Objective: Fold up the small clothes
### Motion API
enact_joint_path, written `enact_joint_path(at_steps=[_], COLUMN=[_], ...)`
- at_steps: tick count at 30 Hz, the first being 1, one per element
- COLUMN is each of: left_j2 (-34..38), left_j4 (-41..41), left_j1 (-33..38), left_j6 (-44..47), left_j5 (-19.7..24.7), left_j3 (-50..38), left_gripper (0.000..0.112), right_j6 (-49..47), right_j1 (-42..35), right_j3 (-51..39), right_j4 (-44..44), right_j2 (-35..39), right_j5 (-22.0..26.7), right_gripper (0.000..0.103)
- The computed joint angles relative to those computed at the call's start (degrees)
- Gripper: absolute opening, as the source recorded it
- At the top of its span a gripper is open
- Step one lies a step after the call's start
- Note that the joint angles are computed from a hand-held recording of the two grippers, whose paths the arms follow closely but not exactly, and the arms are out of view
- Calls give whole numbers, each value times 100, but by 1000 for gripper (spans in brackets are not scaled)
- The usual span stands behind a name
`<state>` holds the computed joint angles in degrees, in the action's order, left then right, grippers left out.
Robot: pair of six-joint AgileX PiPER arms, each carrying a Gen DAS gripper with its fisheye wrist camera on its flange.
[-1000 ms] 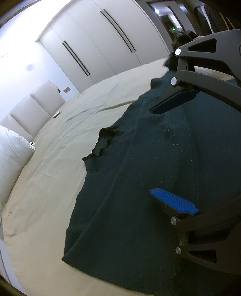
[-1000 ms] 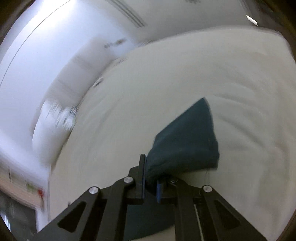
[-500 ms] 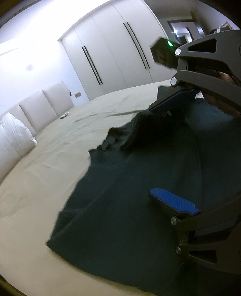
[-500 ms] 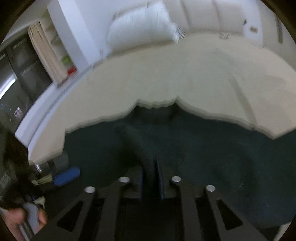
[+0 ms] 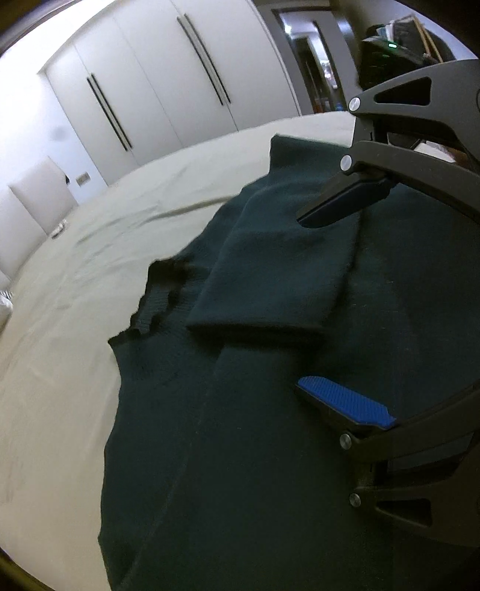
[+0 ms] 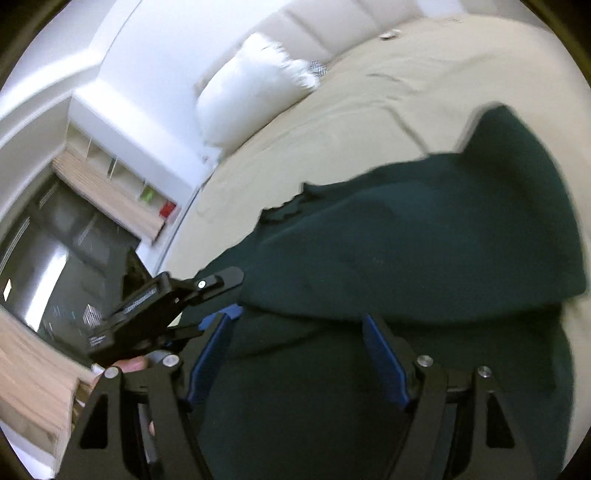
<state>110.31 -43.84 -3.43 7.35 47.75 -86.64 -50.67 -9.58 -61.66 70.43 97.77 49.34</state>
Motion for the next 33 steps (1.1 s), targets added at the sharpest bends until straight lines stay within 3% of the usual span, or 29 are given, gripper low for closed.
enact_joint_path(at_steps=[4, 6, 12, 18, 23, 33], left_j2=[380, 432, -587, -1479, -1678, -1458], left_j4=[560, 501, 231, -129, -571, -813], left_j1=[-130, -147, 1, 786, 1365, 1340], left_j6=[-624, -589, -103, 444, 1004, 1441], left_j5=[379, 419, -229, -641, -536, -725], left_j3=[-744, -769, 436, 1495, 2102, 2291], left_gripper=[23, 8, 7, 7, 7, 7], right_j6=[-181, -236, -462, -321, -205, 142], right_j1=[-640, -843, -1548, -2010, -2140, -2218], right_j3=[295, 393, 741, 843, 993, 1093], right_j4=[349, 535, 890, 1212, 1541, 1870], right_j2=[-108, -111, -222, 77, 226, -4], right_j5=[459, 577, 782, 1092, 1133, 1121], right_gripper=[76, 76, 76, 76, 77, 77])
